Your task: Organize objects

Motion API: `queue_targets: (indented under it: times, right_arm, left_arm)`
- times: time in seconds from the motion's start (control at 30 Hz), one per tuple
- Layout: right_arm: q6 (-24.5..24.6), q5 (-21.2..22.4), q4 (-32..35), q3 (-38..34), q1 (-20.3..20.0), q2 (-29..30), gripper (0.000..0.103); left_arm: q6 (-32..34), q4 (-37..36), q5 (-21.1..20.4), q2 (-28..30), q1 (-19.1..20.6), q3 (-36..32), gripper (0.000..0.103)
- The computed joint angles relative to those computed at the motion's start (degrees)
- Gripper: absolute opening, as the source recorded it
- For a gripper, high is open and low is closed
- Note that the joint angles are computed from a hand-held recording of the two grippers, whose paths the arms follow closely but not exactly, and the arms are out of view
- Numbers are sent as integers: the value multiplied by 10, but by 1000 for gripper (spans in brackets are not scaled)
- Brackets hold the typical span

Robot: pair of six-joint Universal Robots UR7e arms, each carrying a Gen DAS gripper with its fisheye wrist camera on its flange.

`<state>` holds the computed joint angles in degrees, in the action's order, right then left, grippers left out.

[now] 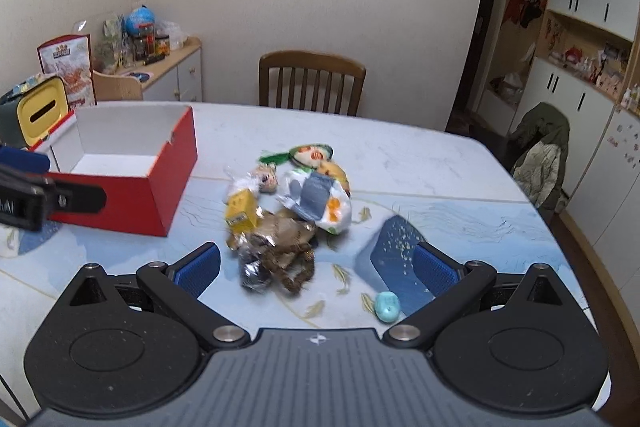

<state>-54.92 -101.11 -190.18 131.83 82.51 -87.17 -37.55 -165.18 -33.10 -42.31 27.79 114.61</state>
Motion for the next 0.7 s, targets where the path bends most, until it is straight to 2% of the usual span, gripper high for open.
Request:
queue_targets:
  times: [0.3, 0.5, 0.7]
  right_arm:
    - [-39, 23, 42, -53, -54, 16, 102]
    - [-55, 32, 82, -86, -84, 27, 98]
    - [-73, 41, 120, -123, -104, 48, 96]
  left_arm:
    - [7, 30, 0, 44, 17, -56, 103]
    - [-9, 75, -2, 73, 24, -96, 103]
    - [0, 87, -8, 109, 33, -135, 103]
